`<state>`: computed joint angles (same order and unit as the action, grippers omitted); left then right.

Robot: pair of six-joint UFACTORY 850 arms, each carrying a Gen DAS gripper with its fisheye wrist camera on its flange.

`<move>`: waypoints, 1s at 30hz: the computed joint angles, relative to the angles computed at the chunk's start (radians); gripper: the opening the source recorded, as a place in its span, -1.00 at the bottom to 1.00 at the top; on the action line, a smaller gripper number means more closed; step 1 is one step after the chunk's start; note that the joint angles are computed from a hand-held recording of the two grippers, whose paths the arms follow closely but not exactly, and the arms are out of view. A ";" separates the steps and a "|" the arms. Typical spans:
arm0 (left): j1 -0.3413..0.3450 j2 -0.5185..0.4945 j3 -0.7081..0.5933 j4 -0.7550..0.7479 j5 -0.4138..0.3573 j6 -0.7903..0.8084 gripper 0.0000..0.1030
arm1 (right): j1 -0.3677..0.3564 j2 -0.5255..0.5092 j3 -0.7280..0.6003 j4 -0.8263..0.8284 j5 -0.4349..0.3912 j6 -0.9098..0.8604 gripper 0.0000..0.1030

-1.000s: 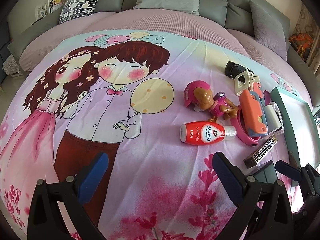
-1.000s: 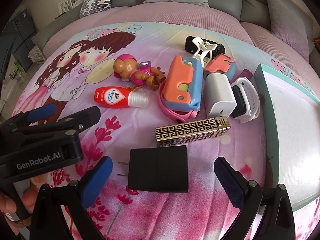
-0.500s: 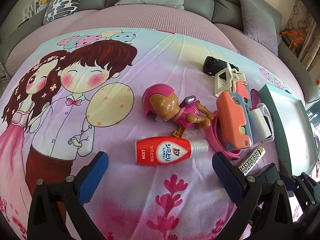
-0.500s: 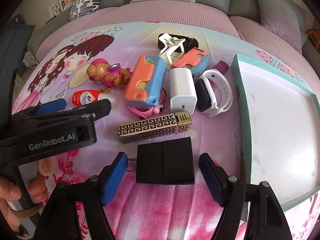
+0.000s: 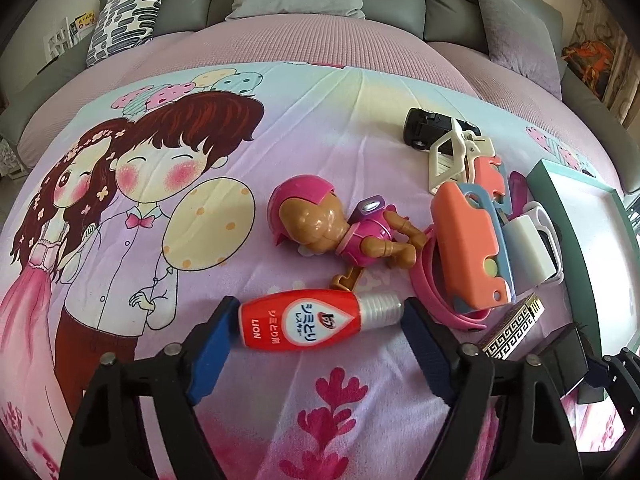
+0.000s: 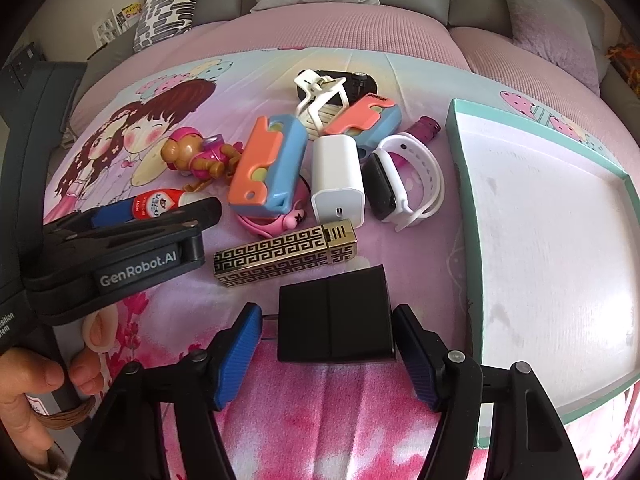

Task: Organize rigid objects
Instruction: 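Grasp the black charger with the right tool while the left tool grasps the red bottle, then carry the red bottle and black charger into the tray and release both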

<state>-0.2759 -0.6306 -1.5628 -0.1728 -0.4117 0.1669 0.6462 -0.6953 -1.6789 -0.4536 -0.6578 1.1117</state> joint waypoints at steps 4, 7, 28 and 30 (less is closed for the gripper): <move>0.004 0.012 0.015 -0.040 0.013 0.031 0.54 | -0.001 0.015 0.019 -0.007 0.012 0.019 0.16; 0.011 0.030 0.035 -0.080 0.017 0.049 0.54 | 0.001 0.024 0.036 -0.018 0.027 0.034 0.16; -0.069 0.135 0.009 -0.289 0.065 0.185 0.54 | -0.048 0.255 0.256 -0.489 -0.037 0.677 0.16; -0.092 0.117 -0.015 -0.289 0.054 0.183 0.54 | -0.067 0.275 0.285 -0.505 -0.063 0.724 0.16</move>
